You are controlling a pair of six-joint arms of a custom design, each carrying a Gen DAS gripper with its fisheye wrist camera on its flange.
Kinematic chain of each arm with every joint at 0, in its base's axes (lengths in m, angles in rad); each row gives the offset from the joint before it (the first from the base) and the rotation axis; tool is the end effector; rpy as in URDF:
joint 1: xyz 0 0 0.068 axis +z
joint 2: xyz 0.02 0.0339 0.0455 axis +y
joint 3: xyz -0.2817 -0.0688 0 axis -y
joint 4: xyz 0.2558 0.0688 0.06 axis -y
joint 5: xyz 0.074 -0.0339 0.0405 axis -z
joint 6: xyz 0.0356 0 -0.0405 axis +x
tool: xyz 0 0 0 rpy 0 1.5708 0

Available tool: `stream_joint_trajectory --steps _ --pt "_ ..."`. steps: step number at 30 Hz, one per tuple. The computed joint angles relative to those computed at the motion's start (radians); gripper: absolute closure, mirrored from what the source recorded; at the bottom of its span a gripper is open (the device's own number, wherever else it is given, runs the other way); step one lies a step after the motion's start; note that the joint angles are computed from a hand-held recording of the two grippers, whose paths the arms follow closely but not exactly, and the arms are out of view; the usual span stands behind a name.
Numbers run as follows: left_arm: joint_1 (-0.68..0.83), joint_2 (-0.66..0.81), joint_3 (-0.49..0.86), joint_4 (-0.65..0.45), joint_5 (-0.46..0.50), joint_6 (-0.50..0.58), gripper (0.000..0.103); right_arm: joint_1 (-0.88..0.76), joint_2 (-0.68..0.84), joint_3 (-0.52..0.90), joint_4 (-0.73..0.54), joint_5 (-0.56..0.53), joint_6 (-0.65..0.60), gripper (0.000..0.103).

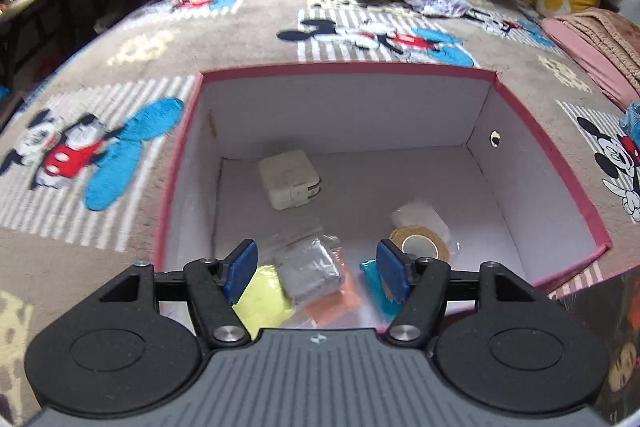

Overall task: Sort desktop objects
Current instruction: 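Open the left gripper to drop the charger into the box, then carry the green clay bag to the box with the right gripper while the left gripper withdraws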

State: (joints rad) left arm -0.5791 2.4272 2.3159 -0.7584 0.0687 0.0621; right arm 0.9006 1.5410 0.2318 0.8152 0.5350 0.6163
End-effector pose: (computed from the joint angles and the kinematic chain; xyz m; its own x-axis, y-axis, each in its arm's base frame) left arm 0.4710 -0.3109 0.2456 -0.6021 0.4677 -0.6471 0.6216 0.7832 -0.0123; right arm 0.1557 0.1673 0.1139 -0.4689 0.2090 -0.8582 -0.1524 0.9379 0.3116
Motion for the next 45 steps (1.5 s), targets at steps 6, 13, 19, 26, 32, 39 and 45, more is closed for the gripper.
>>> stream_joint_trajectory --steps 6,13,19,26,32,39,45 --pt "0.012 -0.256 -0.395 0.253 0.005 0.027 0.038 0.029 -0.021 -0.016 0.009 0.046 0.006 0.055" --pt "0.002 -0.466 -0.685 0.38 -0.031 0.116 0.038 0.059 -0.057 -0.091 0.098 0.077 0.113 0.055" --pt "0.014 -0.591 -0.851 0.43 0.022 0.118 0.038 0.123 -0.138 -0.121 0.011 0.154 0.22 0.055" --pt "0.039 -0.695 -0.986 0.458 0.073 0.093 0.038 0.204 -0.247 -0.127 -0.12 0.248 0.337 0.055" --pt "0.071 -0.775 -1.115 0.521 0.104 0.064 0.038 0.27 -0.338 -0.142 -0.164 0.317 0.403 0.055" --pt "0.094 -0.889 -1.375 0.729 0.109 -0.028 0.038 0.334 -0.496 -0.144 -0.33 0.422 0.486 0.055" --pt "0.065 -0.943 -1.571 0.887 0.147 -0.061 0.038 0.38 -0.673 -0.115 -0.596 0.518 0.577 0.055"
